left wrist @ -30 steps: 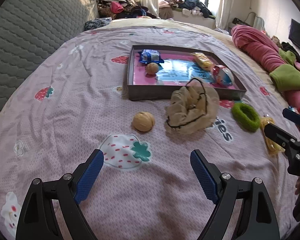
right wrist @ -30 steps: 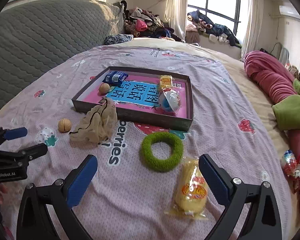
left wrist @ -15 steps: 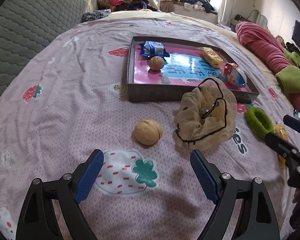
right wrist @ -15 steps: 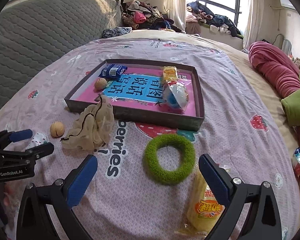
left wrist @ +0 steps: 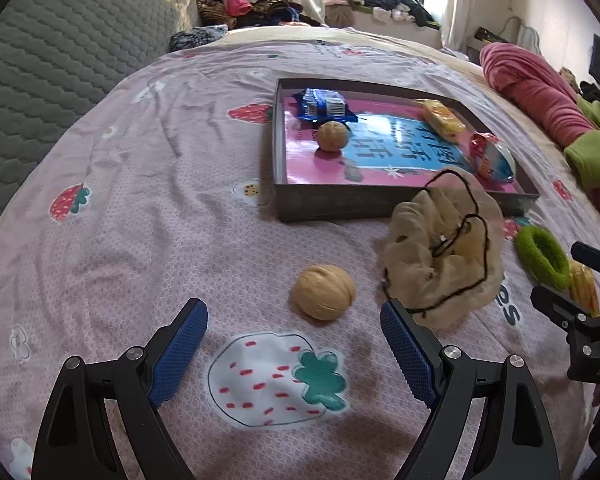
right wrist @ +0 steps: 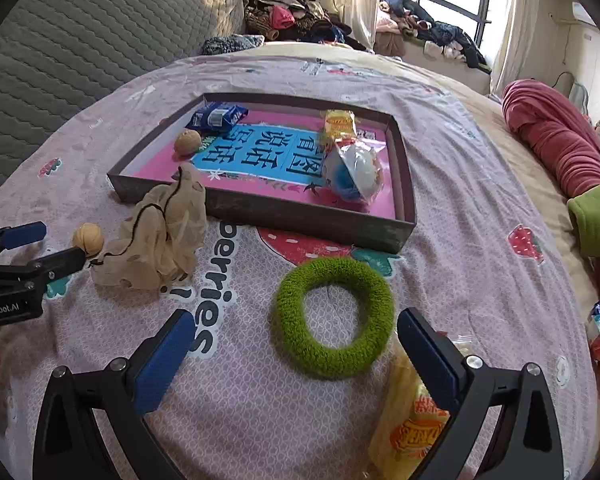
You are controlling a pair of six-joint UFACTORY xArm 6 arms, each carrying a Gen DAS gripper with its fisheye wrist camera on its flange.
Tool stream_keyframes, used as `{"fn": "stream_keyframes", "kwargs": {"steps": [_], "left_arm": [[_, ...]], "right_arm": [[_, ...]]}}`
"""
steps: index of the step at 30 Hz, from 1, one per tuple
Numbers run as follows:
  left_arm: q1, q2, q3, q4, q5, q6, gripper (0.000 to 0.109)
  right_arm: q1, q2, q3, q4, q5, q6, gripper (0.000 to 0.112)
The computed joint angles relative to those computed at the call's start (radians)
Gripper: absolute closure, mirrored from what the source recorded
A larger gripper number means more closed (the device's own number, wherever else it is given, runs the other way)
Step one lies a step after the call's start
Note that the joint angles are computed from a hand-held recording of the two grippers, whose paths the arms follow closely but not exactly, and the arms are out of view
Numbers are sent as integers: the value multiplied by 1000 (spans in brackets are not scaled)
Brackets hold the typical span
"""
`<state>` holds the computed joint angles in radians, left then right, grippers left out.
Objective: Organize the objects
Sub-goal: 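Move the left gripper toward the second walnut while the right moves toward the green fuzzy ring, then close the left gripper on the walnut while the right gripper closes on the green ring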
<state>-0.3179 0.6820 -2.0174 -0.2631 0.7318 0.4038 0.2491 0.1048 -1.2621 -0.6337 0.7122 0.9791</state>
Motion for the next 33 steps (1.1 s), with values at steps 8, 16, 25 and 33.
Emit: {"fn": "stream_keyframes", "kwargs": {"steps": [8, 16, 25, 33], "left_arm": [[-4, 44, -54, 28, 0, -19, 19], [-10, 67, -74, 22, 3, -5, 22], [-12, 96, -120, -21, 51, 28, 51], [-16, 90, -102, -36, 32, 53, 74]], "right_arm": [[-17, 50, -50, 43, 21, -49, 10], [-16, 88, -102, 15, 76, -57, 26], [-8, 149, -176, 23, 171, -134, 30], [-26, 128, -144, 21, 140, -136, 57]]}}
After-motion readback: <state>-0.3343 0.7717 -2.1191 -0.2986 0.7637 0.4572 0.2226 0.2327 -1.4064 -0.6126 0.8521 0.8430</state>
